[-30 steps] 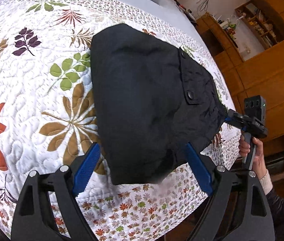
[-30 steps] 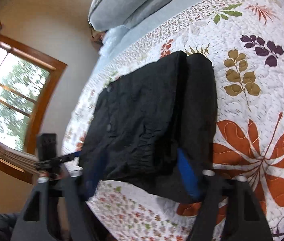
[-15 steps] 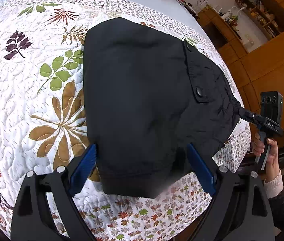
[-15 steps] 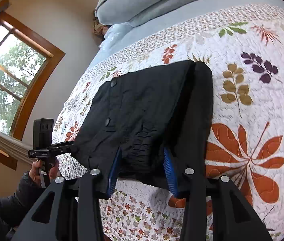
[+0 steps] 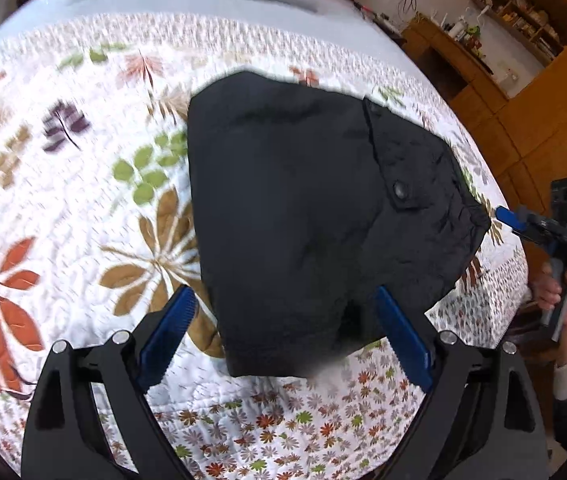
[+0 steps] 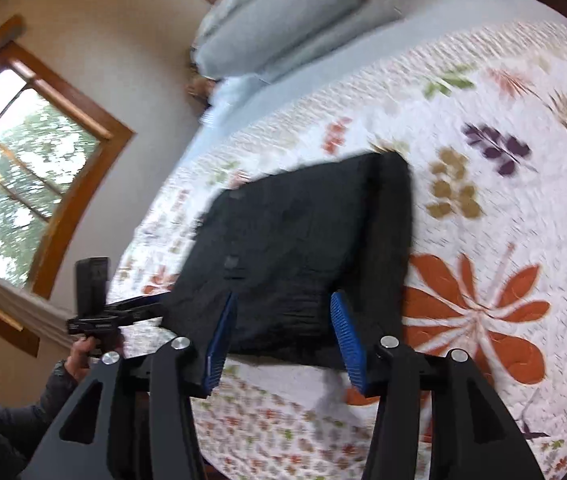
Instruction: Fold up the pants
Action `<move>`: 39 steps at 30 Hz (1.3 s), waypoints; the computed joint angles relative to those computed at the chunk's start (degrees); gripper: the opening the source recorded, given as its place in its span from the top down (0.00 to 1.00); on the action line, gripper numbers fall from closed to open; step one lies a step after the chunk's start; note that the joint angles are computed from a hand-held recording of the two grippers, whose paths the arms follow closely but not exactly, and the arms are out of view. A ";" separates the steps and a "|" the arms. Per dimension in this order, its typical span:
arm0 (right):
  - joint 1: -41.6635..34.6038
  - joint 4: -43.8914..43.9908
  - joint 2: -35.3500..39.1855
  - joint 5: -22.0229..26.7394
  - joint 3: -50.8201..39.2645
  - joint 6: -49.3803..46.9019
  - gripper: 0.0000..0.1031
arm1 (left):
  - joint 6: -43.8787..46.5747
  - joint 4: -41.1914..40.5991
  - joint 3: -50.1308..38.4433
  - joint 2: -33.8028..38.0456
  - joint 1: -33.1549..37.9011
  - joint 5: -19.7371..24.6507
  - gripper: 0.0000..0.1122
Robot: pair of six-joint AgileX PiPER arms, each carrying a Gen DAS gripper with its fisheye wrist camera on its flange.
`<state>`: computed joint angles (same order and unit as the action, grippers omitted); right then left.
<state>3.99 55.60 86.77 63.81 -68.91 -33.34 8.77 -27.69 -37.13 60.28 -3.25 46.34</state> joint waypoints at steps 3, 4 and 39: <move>3.63 0.15 0.71 -0.56 -1.77 0.22 0.51 | -10.36 7.68 -0.83 -2.84 -6.67 -2.63 0.19; 5.18 -0.86 1.29 -1.37 -2.53 0.89 0.51 | -15.11 11.54 -1.26 -3.16 -9.92 -3.51 0.19; 31.91 -55.87 -18.92 -16.42 3.17 55.56 0.03 | -79.67 56.90 -6.34 -9.78 -51.98 19.07 0.12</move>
<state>35.90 -0.27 67.85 47.40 -65.73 22.22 -70.89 29.20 -43.47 50.50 -55.23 65.41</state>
